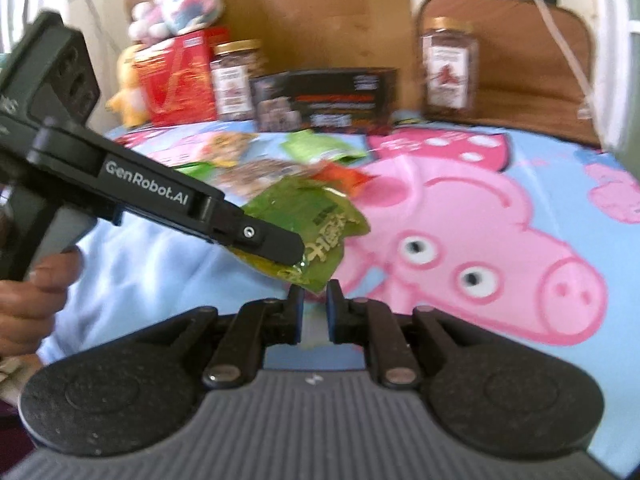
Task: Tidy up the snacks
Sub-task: 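Lift the green jelly bag off the sheet with the left gripper, then carry the jelly bag into the black box and open the left gripper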
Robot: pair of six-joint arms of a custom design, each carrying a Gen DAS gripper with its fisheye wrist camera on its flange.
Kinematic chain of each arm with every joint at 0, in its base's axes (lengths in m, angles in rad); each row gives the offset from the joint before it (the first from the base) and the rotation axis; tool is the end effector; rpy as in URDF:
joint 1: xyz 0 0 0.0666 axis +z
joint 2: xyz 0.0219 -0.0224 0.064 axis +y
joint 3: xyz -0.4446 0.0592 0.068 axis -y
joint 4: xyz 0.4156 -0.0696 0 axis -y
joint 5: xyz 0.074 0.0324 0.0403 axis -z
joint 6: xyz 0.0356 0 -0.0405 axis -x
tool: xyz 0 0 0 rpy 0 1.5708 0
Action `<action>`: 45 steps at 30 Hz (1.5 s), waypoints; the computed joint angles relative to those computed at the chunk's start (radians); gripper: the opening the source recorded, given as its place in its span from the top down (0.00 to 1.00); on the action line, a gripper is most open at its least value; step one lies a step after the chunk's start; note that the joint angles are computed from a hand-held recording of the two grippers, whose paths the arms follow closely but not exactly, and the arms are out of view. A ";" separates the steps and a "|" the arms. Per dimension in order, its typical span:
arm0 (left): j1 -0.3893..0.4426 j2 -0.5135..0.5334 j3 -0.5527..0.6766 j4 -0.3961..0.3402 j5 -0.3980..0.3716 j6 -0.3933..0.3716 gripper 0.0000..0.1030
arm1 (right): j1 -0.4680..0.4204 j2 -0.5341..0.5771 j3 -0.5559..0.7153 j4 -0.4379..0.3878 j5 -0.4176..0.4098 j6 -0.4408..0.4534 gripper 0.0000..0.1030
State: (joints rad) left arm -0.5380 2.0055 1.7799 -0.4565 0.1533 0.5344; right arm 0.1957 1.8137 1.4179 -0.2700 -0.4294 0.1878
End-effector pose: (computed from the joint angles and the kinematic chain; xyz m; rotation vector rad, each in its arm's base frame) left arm 0.6501 -0.3947 0.3433 0.0902 2.3508 -0.7270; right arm 0.6464 0.1428 0.3197 -0.6470 2.1114 0.4831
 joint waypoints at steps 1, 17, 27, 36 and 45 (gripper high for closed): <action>0.005 -0.018 -0.031 0.017 0.003 0.001 0.83 | -0.002 -0.001 0.003 -0.021 -0.035 0.013 0.82; 0.038 -0.126 -0.194 0.065 -0.015 -0.022 0.78 | -0.023 0.112 0.173 -0.106 -0.301 -0.230 0.67; 0.046 -0.133 -0.204 0.063 -0.026 -0.111 0.78 | -0.002 0.207 0.319 -0.248 -0.446 -0.182 0.42; 0.070 -0.157 -0.262 0.135 0.016 -0.071 0.80 | 0.007 0.206 0.336 -0.341 -0.442 -0.013 0.62; 0.093 -0.136 -0.115 0.054 -0.044 -0.140 0.80 | 0.019 0.185 0.365 -0.239 -0.439 -0.110 0.71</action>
State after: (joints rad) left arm -0.4452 1.8694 1.6650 -0.4028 0.1092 0.3949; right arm 0.2142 1.9988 1.7825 -0.5090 -0.8679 0.0778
